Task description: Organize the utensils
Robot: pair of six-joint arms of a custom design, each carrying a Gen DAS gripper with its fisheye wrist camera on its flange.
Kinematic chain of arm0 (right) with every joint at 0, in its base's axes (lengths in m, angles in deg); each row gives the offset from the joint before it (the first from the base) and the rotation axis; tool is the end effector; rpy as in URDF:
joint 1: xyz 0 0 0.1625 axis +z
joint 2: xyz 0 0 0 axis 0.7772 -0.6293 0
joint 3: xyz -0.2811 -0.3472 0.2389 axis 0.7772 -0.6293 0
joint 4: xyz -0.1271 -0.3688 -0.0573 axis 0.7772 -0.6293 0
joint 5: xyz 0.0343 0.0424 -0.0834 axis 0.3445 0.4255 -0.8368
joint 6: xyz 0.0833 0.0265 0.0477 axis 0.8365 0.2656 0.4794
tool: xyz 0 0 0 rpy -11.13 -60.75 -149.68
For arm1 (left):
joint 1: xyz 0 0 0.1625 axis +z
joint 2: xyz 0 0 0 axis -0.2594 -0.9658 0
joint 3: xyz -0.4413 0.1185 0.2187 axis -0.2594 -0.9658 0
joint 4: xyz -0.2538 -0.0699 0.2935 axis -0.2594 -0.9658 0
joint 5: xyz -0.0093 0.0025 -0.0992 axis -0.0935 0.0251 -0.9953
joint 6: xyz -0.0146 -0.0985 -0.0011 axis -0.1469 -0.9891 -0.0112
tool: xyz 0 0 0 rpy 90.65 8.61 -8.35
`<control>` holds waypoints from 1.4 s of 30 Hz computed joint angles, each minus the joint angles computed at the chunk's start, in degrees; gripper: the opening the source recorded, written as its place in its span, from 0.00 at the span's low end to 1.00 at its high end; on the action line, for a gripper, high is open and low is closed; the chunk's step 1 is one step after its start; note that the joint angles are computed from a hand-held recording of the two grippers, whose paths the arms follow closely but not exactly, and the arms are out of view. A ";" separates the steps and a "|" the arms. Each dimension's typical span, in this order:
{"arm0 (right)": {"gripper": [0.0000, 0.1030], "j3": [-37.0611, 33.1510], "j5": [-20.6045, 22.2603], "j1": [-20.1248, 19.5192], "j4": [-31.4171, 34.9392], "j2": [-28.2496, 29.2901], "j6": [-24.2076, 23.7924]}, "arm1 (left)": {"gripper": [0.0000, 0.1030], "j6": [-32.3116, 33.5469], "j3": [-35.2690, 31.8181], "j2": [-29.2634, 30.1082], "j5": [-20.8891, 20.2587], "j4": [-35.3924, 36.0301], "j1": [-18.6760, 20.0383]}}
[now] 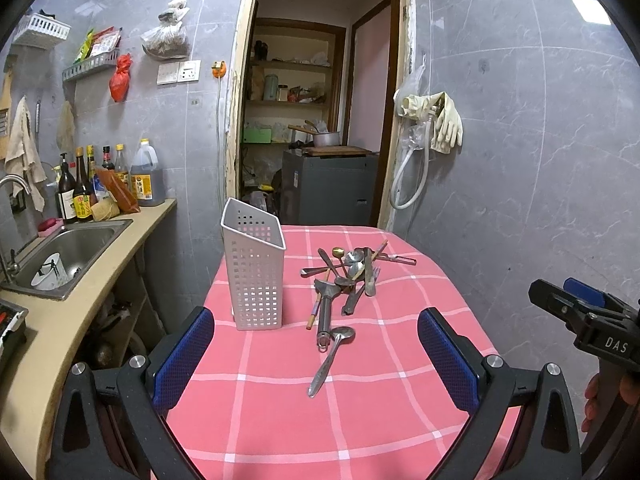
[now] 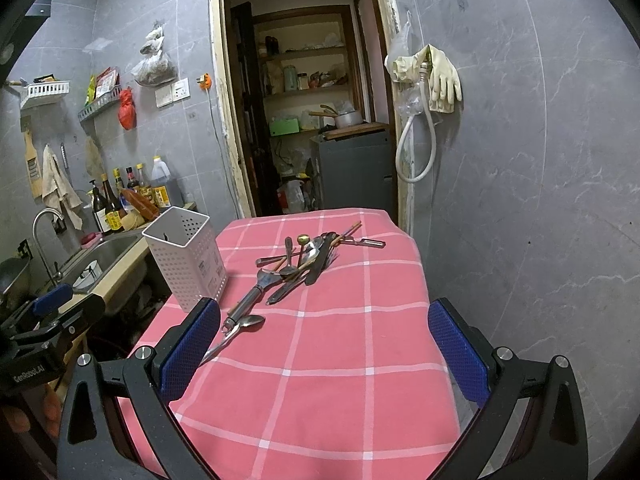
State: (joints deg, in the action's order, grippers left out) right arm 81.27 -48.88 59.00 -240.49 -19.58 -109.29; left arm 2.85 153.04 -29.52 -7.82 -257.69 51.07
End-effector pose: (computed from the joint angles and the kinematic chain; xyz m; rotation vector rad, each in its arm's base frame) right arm 0.2977 -0.5278 0.2168 0.8390 -2.3033 1.2415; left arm -0.2632 -0.4756 0.2866 0.2448 1.9647 -1.4268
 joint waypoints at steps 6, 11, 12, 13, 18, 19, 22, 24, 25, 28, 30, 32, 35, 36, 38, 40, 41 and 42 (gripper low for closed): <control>0.99 -0.58 -0.38 -0.03 0.57 0.22 0.26 | 0.99 0.41 -0.09 -0.03 -0.83 0.06 0.78; 0.99 -1.89 -1.35 0.19 1.82 0.79 0.83 | 0.99 0.30 -0.17 -0.63 -1.71 1.11 1.42; 0.99 -2.07 -1.51 0.22 2.02 0.85 0.94 | 0.99 0.07 -0.40 -0.84 -1.89 1.81 1.56; 0.99 -2.17 -1.67 0.26 2.15 0.92 1.07 | 0.99 -0.14 -0.49 -1.13 -2.08 2.41 1.70; 0.99 -2.74 -2.55 0.44 2.80 1.35 1.65 | 0.99 -1.56 -0.50 -2.14 -2.97 5.09 2.31; 0.99 -2.99 -2.87 0.56 3.13 1.44 1.84 | 0.99 -1.65 -0.56 -2.30 -3.19 5.46 2.47; 0.99 -3.53 -3.48 0.79 3.84 1.74 2.27 | 0.99 -2.12 -0.78 -2.85 -3.81 6.96 2.94; 0.99 -3.85 -4.01 0.98 4.04 2.02 2.44 | 0.99 -1.95 -1.01 -3.12 -4.35 7.38 3.27; 0.99 -4.01 -4.22 1.06 4.04 2.17 2.54 | 0.99 -1.97 -1.10 -3.27 -4.62 7.70 3.45; 0.99 -4.79 -4.89 1.34 4.19 2.69 2.98 | 0.99 -1.52 -1.50 -3.68 -5.55 8.33 4.07; 0.99 -5.36 -5.70 1.61 3.61 3.24 3.30 | 0.99 -0.75 -1.72 -3.79 -6.13 8.08 4.44; 0.99 -5.81 -5.95 1.74 2.86 3.71 3.97 | 0.99 1.02 -2.15 -3.72 -6.81 6.82 4.88; 0.99 -6.73 -6.62 1.91 1.94 4.39 4.35 | 0.99 6.18 -3.20 -3.03 -8.10 2.36 5.73; 0.99 -7.02 -6.67 1.93 1.66 4.52 4.61 | 0.99 7.41 -3.55 -2.93 -8.66 1.61 6.05; 0.99 -7.72 -6.77 1.96 0.73 4.86 4.50 | 0.99 10.16 -4.80 -2.62 -9.70 0.62 6.70; 0.99 -8.73 -6.94 1.98 0.61 5.09 4.27 | 0.99 13.47 -6.07 -2.18 -10.98 -1.17 7.21; 0.99 -9.44 -6.78 1.91 0.82 5.14 4.08 | 0.99 14.95 -6.85 -1.93 -11.69 -1.81 7.51; 0.99 -9.81 -6.58 1.79 0.91 5.06 3.84 | 0.99 15.81 -7.58 -1.84 -12.35 -1.82 7.81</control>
